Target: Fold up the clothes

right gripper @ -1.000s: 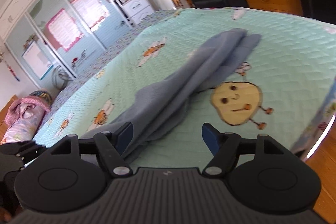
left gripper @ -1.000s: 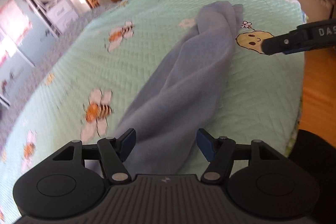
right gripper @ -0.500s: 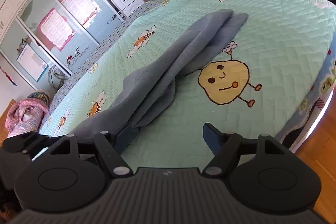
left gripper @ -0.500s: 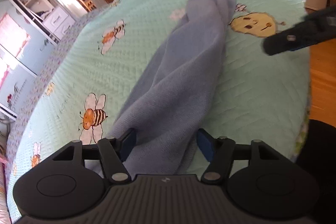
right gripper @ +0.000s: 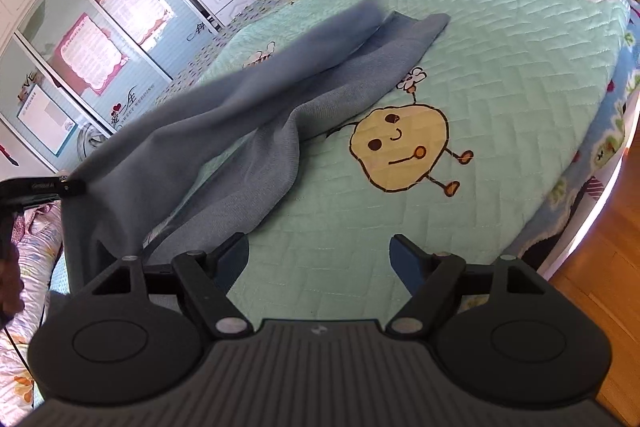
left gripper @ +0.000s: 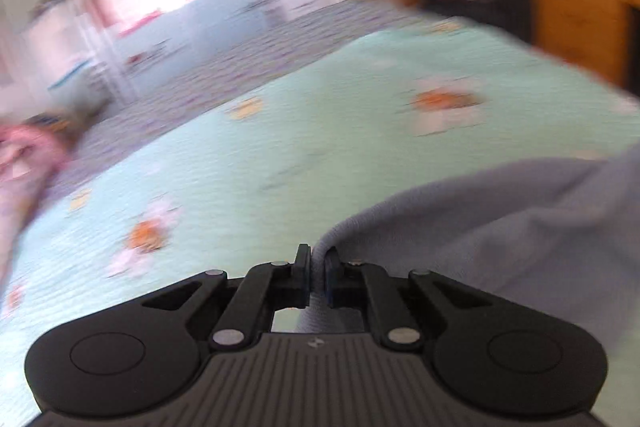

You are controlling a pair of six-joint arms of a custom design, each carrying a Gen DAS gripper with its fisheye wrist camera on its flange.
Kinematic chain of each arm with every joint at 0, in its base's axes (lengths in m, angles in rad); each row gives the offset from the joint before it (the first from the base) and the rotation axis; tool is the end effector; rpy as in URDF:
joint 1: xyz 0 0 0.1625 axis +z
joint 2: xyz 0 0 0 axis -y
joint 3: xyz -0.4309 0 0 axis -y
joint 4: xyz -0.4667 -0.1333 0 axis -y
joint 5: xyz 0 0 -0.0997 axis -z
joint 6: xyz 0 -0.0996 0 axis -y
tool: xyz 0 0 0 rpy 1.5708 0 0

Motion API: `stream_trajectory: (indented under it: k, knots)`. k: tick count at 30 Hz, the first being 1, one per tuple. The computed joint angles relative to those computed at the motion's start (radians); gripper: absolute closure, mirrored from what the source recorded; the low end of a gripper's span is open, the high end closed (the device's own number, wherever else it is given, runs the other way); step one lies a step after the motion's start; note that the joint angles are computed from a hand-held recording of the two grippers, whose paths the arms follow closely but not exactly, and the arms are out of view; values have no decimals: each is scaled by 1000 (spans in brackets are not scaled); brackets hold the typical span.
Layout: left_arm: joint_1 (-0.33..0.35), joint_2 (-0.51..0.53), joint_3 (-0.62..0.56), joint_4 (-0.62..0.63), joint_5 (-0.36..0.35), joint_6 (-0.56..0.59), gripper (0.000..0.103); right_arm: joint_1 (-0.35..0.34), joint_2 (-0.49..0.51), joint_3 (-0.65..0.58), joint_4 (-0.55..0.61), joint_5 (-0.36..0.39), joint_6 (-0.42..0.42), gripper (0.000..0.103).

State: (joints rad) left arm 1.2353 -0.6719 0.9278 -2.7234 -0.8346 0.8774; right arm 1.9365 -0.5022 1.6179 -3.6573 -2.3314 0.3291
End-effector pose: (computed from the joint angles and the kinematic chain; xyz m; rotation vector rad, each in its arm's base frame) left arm -0.1101 -0.9239 0.3444 0.8796 1.9539 -0.7590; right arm 0.3102 -0.6294 -0.0077 -0.4515 -2.3535 1.4822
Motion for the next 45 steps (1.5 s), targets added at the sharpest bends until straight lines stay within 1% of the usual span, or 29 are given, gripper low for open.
stream_trajectory:
  k: [2, 3, 4, 6, 7, 8, 9, 10, 14, 15, 16, 20, 22, 24, 26, 27, 29, 31, 33, 34, 35, 36, 37, 39, 40, 42, 45]
  knots:
    - [16, 60, -110, 78, 97, -77, 92, 0, 0, 0, 8, 8, 3, 25]
    - [26, 59, -134, 151, 106, -155, 92, 1, 0, 0, 12, 12, 5, 25]
    - [37, 37, -123, 203, 89, -233, 91, 1, 0, 0, 16, 16, 5, 25]
    - [58, -3, -109, 299, 45, -378, 79, 2, 1, -2, 20, 22, 1, 24]
    - [68, -34, -86, 319, 16, -432, 62, 2, 1, -2, 23, 23, -3, 24]
    - [78, -63, -65, 339, -14, -484, 54, 2, 0, -2, 28, 23, -4, 24]
    - [89, -91, -48, 359, -49, -533, 52, 2, -1, -2, 34, 25, -3, 24]
    - [103, -119, -39, 383, -105, -577, 51, 2, -2, -2, 40, 27, 2, 24]
    - [144, -227, 27, 420, -258, -703, 50, 3, -3, -1, 57, 36, 13, 23]
    - [154, -251, 40, 427, -293, -730, 49, 3, -3, -1, 59, 39, 15, 23]
    - [158, -278, 63, 422, -305, -736, 48, 2, -3, -1, 60, 43, 18, 23]
    - [165, -393, 189, 401, -389, -659, 45, 2, 2, -7, 87, 51, 44, 22]
    - [156, -454, 278, 398, -395, -546, 44, 4, 9, -17, 105, 50, 46, 22]
    - [140, -518, 378, 384, -382, -426, 41, 9, 15, -28, 119, 56, 44, 22]
    - [116, -558, 475, 322, -317, -293, 39, 14, 21, -40, 133, 65, 40, 22]
    - [107, -569, 509, 305, -297, -238, 39, 17, 24, -46, 140, 70, 37, 22]
    - [98, -575, 553, 284, -278, -166, 38, 24, 30, -59, 155, 79, 27, 22]
    - [95, -561, 570, 261, -246, -139, 38, 33, 33, -67, 172, 84, 18, 22]
    - [102, -525, 565, 224, -186, -128, 51, 42, 35, -74, 191, 86, 9, 22]
    - [103, -505, 560, 193, -135, -129, 67, 45, 35, -75, 204, 86, 6, 22]
    - [103, -484, 544, 184, -96, -153, 72, 48, 36, -77, 216, 85, 2, 22]
    - [104, -465, 526, 178, -66, -180, 73, 51, 35, -78, 231, 86, 2, 22]
    - [107, -459, 504, 183, -78, -220, 76, 52, 33, -78, 249, 88, 6, 22]
    - [110, -445, 459, 180, -99, -293, 77, 55, 27, -77, 281, 91, 9, 22]
    - [107, -436, 441, 131, -93, -284, 77, 56, 26, -76, 292, 89, 6, 22]
    - [100, -405, 392, 22, -52, -239, 77, 59, 26, -77, 306, 82, -2, 22]
    - [106, -341, 269, -33, -5, -216, 77, 61, 27, -78, 324, 79, -3, 22]
